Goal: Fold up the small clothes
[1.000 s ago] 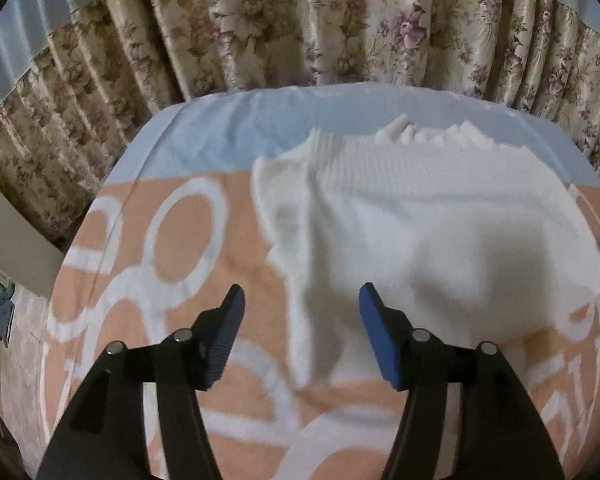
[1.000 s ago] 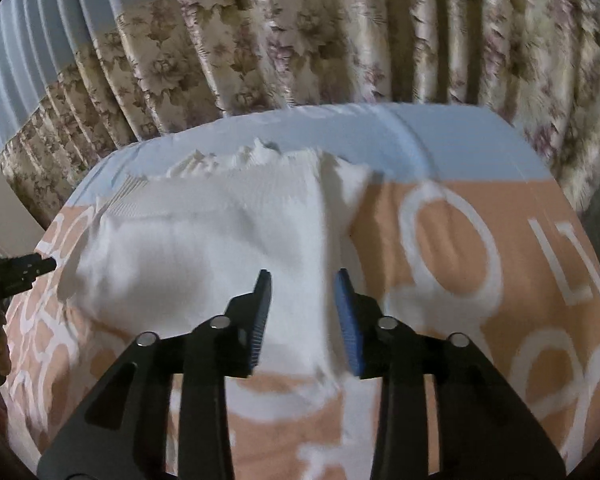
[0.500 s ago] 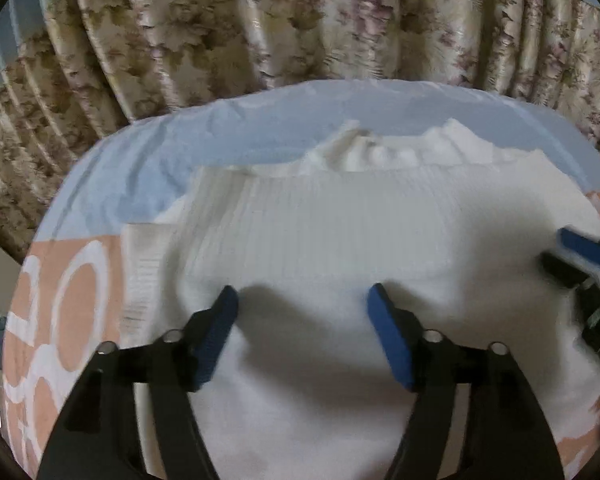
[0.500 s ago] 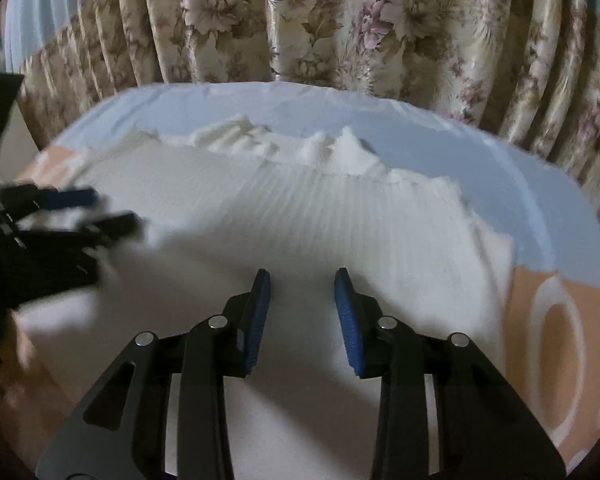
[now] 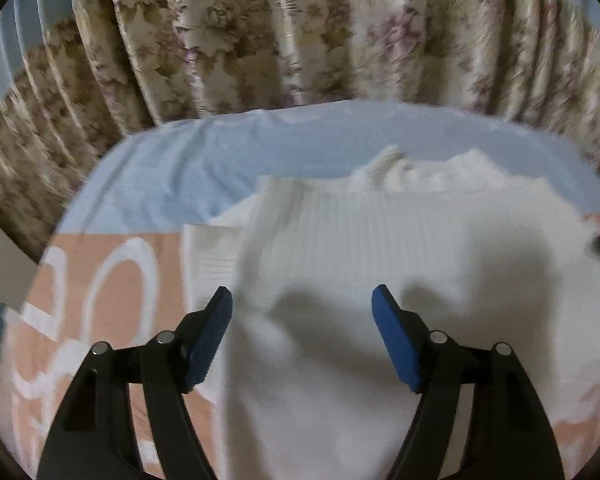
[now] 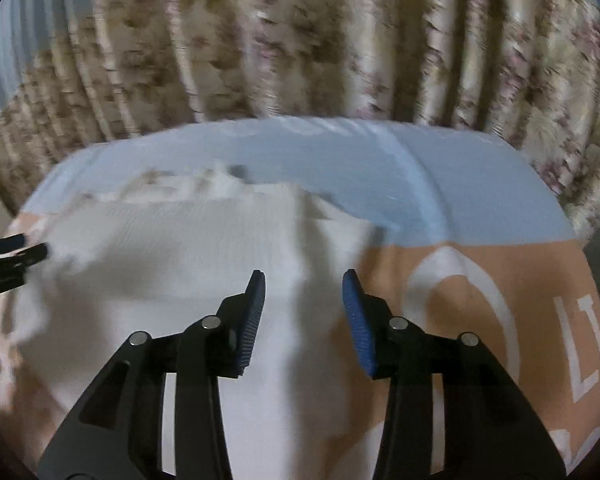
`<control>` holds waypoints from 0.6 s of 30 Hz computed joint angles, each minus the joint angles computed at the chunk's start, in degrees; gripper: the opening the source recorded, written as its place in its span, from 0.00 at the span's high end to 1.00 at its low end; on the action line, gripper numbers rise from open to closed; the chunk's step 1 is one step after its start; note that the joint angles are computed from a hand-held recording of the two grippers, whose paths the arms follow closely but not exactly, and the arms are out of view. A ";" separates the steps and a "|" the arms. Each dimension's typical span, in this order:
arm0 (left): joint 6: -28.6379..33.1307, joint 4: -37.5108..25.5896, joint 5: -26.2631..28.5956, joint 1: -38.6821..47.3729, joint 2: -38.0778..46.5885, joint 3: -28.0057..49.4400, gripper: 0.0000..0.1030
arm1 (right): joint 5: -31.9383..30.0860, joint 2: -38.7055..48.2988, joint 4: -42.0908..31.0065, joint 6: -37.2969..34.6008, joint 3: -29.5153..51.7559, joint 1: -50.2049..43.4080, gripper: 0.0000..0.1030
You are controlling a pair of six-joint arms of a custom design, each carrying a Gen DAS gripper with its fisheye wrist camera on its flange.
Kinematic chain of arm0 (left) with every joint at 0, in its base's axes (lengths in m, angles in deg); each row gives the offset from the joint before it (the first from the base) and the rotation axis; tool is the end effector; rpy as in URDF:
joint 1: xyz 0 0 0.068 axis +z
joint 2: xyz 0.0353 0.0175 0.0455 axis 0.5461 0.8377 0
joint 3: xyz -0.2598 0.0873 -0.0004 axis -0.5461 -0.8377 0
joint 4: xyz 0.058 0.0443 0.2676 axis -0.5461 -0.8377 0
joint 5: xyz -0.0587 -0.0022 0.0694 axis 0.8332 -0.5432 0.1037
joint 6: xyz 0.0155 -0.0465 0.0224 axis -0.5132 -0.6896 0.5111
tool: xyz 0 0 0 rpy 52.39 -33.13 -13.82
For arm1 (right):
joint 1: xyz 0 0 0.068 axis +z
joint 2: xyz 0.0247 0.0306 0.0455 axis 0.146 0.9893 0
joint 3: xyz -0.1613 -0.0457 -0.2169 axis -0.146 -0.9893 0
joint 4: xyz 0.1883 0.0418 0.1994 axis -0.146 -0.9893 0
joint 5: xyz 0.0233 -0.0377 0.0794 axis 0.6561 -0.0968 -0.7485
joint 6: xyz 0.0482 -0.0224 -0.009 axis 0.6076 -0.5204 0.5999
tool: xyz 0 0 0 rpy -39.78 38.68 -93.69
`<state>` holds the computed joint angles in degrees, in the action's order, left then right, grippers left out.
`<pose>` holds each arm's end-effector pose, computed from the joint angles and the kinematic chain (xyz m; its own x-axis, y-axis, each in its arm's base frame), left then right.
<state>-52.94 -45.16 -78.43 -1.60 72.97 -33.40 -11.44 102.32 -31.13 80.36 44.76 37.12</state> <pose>0.2145 -0.1340 0.1795 -0.7692 0.1328 -0.6251 0.1229 0.9906 0.0593 0.1614 0.0789 0.1844 -0.7166 0.0049 -0.6974 -0.0722 0.9941 0.0811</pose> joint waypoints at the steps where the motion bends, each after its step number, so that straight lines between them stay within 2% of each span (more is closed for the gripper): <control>1: -1.11 -0.47 0.23 -0.95 -0.05 0.38 0.29 | 1.01 1.14 0.21 1.09 0.95 3.27 0.59; 3: -2.89 -0.09 1.67 -2.54 1.23 0.95 0.29 | 3.02 5.02 2.41 3.71 2.49 10.43 0.59; 6: -4.43 0.69 2.37 -3.64 5.23 1.89 0.29 | 4.25 15.93 7.51 4.75 5.64 16.86 0.59; 9: -3.73 2.67 2.36 -3.16 6.26 0.17 0.28 | 2.64 20.89 11.36 5.42 5.80 18.14 0.62; 11: -2.53 2.96 2.55 -2.20 4.10 -1.66 0.28 | 0.50 19.16 12.51 5.47 3.73 16.11 0.60; 14: -0.76 2.05 1.57 -0.05 1.28 -3.55 0.28 | 1.35 12.70 8.10 4.93 0.72 12.70 0.60; 16: 1.54 2.62 3.62 2.16 -1.34 -5.55 0.28 | -0.48 6.04 4.43 3.75 -2.02 8.01 0.59; 17: 2.46 2.71 4.13 2.68 -2.35 -6.14 0.28 | 1.16 2.60 1.18 3.57 -2.67 6.57 0.71; 18: 3.40 2.46 3.60 2.47 -3.21 -6.57 0.28 | 1.63 0.16 -0.90 2.89 -3.13 5.52 0.75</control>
